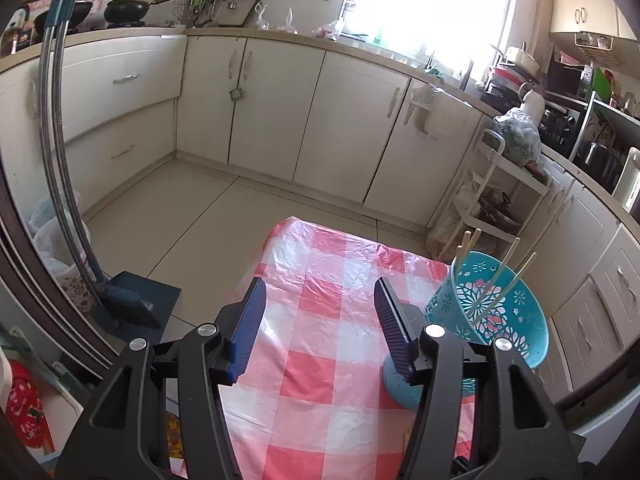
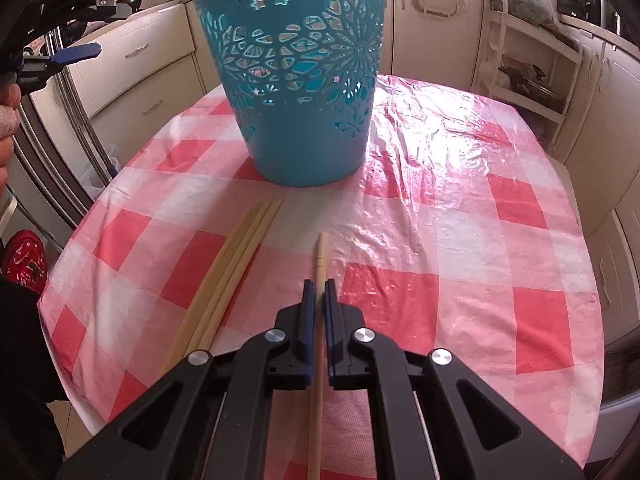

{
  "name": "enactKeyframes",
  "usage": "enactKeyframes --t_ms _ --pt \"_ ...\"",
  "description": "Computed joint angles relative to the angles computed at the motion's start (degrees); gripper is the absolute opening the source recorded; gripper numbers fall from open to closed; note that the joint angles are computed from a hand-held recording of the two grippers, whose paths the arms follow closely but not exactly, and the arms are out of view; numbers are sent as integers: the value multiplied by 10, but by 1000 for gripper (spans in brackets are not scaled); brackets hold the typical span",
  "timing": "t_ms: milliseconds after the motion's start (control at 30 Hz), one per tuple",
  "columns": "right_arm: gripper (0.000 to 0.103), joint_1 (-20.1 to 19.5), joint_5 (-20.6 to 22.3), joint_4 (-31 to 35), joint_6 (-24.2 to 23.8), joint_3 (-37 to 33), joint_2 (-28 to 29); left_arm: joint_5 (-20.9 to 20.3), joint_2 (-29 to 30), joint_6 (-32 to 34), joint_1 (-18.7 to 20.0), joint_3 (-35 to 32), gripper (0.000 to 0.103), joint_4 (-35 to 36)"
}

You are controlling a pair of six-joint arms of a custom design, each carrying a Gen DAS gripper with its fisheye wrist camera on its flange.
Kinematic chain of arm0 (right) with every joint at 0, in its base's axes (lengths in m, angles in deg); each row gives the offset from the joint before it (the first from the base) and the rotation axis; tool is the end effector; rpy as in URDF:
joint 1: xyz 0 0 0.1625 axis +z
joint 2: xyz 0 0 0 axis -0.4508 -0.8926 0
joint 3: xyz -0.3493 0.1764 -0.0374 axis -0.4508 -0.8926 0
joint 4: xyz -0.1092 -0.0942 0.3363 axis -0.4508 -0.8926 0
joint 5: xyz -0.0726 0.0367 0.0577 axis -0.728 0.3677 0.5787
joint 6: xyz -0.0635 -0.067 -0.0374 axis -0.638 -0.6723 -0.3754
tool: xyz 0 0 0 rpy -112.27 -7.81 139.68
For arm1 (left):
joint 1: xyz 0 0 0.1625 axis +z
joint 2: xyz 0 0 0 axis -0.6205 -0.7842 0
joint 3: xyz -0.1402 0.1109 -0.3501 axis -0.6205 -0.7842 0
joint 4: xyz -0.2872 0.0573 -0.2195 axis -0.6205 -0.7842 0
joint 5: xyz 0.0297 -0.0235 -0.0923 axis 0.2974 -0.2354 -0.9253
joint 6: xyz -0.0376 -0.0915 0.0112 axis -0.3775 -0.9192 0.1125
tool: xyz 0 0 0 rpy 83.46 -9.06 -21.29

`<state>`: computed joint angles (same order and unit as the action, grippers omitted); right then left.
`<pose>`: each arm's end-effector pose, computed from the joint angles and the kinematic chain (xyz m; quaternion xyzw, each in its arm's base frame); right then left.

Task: Organize utensils
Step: 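Open the left tool to drop the chopstick into the basket, then lift the chopstick with the right tool over the teal basket, then open the right tool to drop the chopstick into the basket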

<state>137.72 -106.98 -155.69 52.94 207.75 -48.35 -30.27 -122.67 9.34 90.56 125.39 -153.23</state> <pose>0.2298 -0.4229 0.0876 0.1138 -0.8895 0.2951 0.3298 -0.1921 -0.5750 0.2744 0.1507 0.8758 -0.4052 0.2148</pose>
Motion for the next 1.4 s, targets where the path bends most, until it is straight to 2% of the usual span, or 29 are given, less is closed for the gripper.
enactKeyframes --t_ms 67,133,267,333,433,633,867,900,1000,1100,1233,1300,1400 --pt "6 0 28 12 24 12 -23 2 -3 -6 3 1 53 9" --pt "6 6 62 7 29 28 -52 2 -5 -11 3 2 53 16" --pt "5 30 152 0 44 42 -124 2 -7 -14 4 3 54 19" --pt "5 42 185 -5 45 25 -147 -2 -9 -20 6 4 54 22" --pt "5 61 197 -14 19 -35 -142 -5 -12 -24 6 6 54 22" --pt "5 72 180 -73 -51 -189 -69 -3 -14 -29 8 5 54 25" --pt "6 58 94 -205 -166 -306 44 1 -12 -30 7 4 57 23" --pt "6 52 90 -216 -171 -314 55 1 -11 -29 7 3 57 23" --pt "6 42 75 -234 -184 -319 74 2 -9 -28 6 1 57 23" --pt "6 36 63 -221 -173 -302 74 3 -10 -30 7 1 58 21" --pt "18 36 48 -224 -166 -269 70 4 -14 -35 8 4 61 21" --pt "19 41 44 -234 -165 -251 64 5 -17 -37 9 6 63 22" --pt "26 57 34 -263 -175 -223 57 5 -22 -44 12 7 65 26"
